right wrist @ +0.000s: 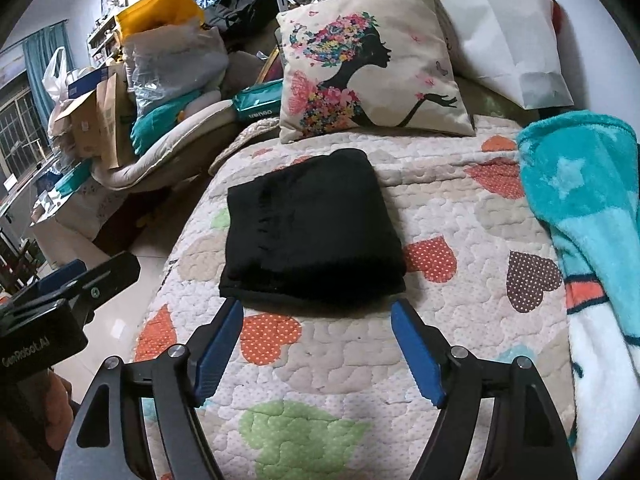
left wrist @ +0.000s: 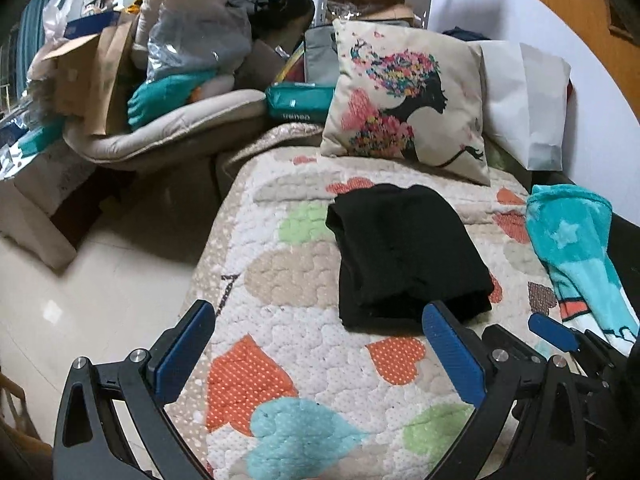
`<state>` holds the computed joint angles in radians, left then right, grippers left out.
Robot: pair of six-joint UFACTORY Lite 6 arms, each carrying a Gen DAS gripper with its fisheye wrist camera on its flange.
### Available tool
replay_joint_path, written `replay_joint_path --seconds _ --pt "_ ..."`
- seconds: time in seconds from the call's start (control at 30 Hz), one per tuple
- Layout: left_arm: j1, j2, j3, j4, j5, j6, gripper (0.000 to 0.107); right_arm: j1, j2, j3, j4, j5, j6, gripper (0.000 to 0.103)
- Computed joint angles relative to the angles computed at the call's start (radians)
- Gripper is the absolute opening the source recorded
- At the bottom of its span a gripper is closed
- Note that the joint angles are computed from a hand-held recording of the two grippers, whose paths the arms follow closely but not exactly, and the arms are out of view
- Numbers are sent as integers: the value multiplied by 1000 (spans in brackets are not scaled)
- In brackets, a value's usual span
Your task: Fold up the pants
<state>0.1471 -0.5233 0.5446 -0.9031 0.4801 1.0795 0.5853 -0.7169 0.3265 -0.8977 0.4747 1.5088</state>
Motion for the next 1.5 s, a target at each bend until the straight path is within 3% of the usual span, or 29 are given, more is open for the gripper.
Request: replay_joint_path --seconds 0.33,1.5 --pt "-25 51 10 29 -2 -35 103 -63 6 -15 21 -50 -40 82" --pt "-66 126 31 101 3 -103 103 -57 51 -12 -18 -33 -4 84"
